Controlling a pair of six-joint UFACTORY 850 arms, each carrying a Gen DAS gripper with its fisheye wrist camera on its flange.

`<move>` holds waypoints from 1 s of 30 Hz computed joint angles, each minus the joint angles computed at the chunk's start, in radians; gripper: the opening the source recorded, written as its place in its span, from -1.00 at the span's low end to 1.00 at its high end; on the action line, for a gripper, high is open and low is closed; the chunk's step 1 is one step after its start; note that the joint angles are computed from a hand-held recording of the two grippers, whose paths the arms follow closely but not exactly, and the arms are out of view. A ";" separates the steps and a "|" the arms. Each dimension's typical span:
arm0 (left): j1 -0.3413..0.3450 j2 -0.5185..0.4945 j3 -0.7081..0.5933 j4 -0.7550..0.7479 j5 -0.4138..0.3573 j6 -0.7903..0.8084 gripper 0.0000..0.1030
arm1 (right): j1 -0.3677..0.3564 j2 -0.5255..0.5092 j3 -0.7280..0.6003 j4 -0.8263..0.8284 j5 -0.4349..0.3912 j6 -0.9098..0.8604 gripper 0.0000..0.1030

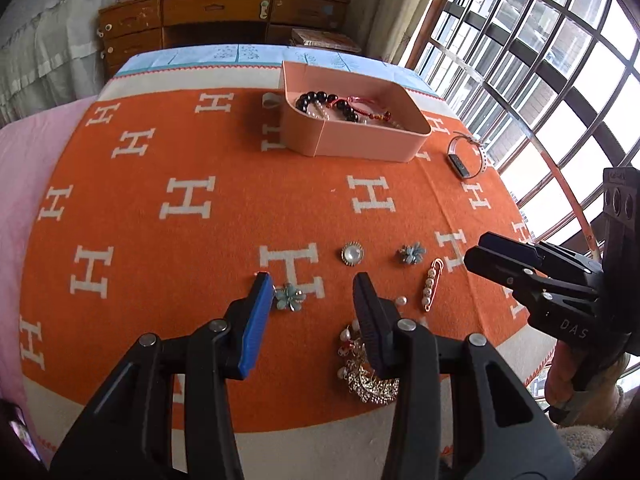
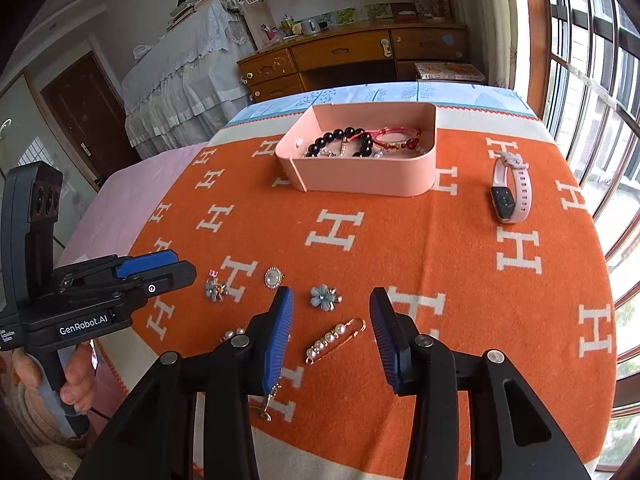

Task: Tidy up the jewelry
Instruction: 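Withdraw both tools from the box toward the hair comb and brooches, then lower the left tool onto the silver hair comb and close it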

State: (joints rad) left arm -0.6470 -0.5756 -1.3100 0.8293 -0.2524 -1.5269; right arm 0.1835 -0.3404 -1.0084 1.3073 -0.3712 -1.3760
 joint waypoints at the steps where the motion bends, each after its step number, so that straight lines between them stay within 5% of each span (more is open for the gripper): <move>1: -0.002 -0.002 0.007 -0.017 0.004 0.010 -0.25 | -0.001 -0.006 0.002 -0.008 -0.007 0.005 -0.22; 10: -0.025 -0.008 0.038 -0.163 0.038 0.180 -0.25 | 0.017 -0.044 0.015 -0.070 -0.027 0.032 -0.22; 17: -0.063 -0.029 0.007 -0.142 0.018 0.253 -0.26 | 0.002 -0.054 0.008 -0.079 -0.016 0.061 -0.22; 26: -0.082 -0.051 -0.032 -0.180 0.004 0.357 -0.70 | -0.015 -0.061 0.009 -0.071 -0.022 0.058 -0.22; 30: -0.077 -0.064 -0.046 -0.289 0.009 0.470 -0.72 | -0.019 -0.065 0.008 -0.064 -0.024 0.052 -0.22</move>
